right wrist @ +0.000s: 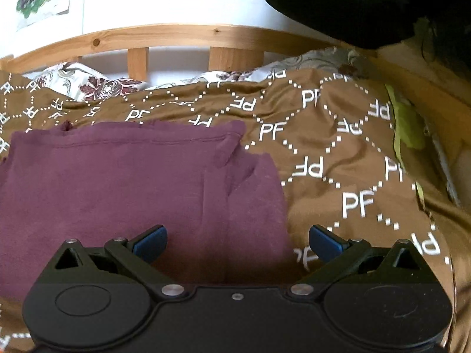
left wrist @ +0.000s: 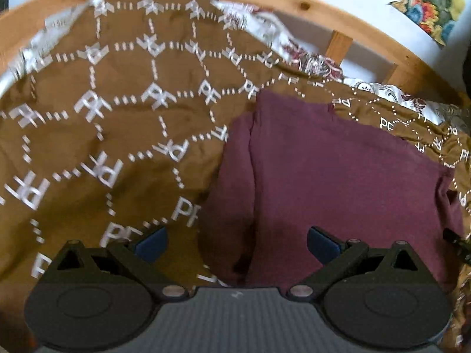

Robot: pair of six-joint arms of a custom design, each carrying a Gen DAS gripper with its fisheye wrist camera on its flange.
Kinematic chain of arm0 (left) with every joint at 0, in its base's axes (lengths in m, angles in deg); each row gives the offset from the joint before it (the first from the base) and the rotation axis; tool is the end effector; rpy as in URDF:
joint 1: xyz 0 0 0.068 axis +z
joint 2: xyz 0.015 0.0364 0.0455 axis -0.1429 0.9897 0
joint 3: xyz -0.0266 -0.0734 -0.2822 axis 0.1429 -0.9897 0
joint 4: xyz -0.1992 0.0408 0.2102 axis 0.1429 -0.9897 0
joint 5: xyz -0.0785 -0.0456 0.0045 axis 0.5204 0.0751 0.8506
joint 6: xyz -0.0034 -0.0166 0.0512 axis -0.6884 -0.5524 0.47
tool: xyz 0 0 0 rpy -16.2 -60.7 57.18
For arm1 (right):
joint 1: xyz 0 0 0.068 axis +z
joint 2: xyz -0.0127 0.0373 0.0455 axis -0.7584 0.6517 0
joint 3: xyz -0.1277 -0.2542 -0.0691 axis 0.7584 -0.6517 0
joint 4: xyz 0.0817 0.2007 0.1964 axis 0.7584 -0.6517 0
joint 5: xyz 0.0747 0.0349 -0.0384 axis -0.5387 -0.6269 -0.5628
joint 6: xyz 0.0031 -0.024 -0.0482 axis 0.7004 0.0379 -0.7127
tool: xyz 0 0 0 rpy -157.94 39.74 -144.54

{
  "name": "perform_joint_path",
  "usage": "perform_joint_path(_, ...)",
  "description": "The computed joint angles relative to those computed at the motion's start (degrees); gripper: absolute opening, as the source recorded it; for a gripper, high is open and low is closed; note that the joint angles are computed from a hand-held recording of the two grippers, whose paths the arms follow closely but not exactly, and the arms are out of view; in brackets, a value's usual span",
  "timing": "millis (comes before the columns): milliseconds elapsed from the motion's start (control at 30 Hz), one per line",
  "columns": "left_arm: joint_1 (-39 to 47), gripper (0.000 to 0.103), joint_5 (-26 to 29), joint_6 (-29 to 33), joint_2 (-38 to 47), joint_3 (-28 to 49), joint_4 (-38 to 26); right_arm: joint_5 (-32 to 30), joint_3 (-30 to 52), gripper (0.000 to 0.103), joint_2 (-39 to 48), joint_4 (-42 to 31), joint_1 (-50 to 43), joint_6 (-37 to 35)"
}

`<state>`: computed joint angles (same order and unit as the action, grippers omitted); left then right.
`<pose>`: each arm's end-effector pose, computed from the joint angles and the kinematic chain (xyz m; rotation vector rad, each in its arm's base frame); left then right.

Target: Fold small clothes

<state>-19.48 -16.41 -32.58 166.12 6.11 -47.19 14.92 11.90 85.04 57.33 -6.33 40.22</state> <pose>0.2890 -0.0640 0.1708 0.1353 2.6120 -0.3537 0.1680 0.1222 0.1488 0.3510 2.3032 -0.3734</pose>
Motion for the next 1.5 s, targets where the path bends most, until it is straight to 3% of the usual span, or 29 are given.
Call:
perform_joint_path(167,1.69,0.102,3.98,-1.27,4.24,2.28,-2.86,1.38,-0.77,0.102,2.93,3.79,-4.02,-1.97)
perform_joint_path(433,2.29,0.102,3.84,-2.04,4.24,2.75,-4.51,8.82,2.52,0.102,6.59,-10.38,-5.17,12.72)
perform_joint_path(600,1.01,0.102,2.37,-1.13,3.48,2.72,-4.62,9.22,-0.85,0.102,2.56,-0.13,-2.98,4.59)
perform_joint_path(733,0.41,0.102,1.31,-0.47,2.59,2.02,-4.20,7.15,-0.10,0.102,7.38,11.92,-5.44,-9.46)
perform_joint_path(833,0.06,0.102,0.48,-0.55,2.40,1.87,-3.93,7.89,2.19,0.102,12.63,14.23,-8.93,-12.92)
perform_joint_path(900,0.14,0.102,0.00,-0.52,2.16,1.61,-3.77,8.88,3.48,0.102,14.37,10.24,-10.75,-9.83)
perform_joint_path(1000,0.20,0.102,-0.25,-0.53,2.62,1.95,-3.73,5.32,-0.02,0.102,8.89,10.54,-13.51,-6.51)
perform_joint_path(1200,0.96,0.102,0.06,-0.43,2.14,1.70,-3.23,8.47,0.54,0.102,8.93,3.38,-11.68,0.09)
perform_joint_path(1500,2.91,0.102,-0.47,-3.21,1.30,1.42,-1.35,7.75,-0.03,0.102,3.55,-2.95,-5.97,7.98)
